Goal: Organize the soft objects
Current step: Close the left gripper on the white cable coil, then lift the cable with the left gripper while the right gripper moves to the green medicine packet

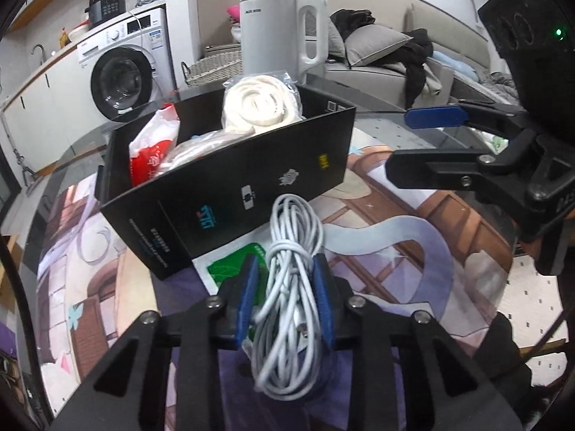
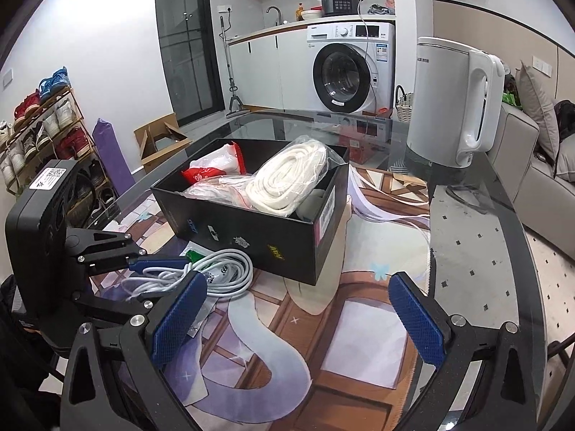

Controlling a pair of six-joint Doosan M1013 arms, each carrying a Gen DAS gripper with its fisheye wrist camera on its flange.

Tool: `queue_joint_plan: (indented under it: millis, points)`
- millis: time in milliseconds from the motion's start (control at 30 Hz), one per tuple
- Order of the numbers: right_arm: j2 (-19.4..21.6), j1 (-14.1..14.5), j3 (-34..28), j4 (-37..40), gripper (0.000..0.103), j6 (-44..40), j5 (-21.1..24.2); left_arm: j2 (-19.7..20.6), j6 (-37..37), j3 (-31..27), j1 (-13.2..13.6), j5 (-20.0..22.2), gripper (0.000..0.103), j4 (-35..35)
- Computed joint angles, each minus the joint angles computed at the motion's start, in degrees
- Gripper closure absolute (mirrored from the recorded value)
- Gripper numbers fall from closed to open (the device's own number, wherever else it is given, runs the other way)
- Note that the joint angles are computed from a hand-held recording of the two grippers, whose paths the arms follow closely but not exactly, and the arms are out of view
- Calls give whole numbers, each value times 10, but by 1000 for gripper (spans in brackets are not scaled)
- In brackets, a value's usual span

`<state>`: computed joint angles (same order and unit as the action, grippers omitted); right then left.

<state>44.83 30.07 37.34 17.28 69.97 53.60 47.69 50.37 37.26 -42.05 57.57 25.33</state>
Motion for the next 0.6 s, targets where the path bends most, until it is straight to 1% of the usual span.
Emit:
queue_joint_plan:
  millis: [100,200,333,467,600]
  points:
    - [0,0,0,-1,0,2,1,-7,6,13,1,-12,75,-14]
    - [0,0,0,-2,0,2,0,-7,-12,12,-2,-2,75,8]
    - [-1,0,0,-1,0,1,-1,-17,-38,33,-4,-18,76,27]
    - [-1,-1,1,0,1,1,0,-20,-43,39,-5,-25,78,35]
    - [0,-1,-1,5,1,-1,2,-35,-71,66,-7,-35,78,53]
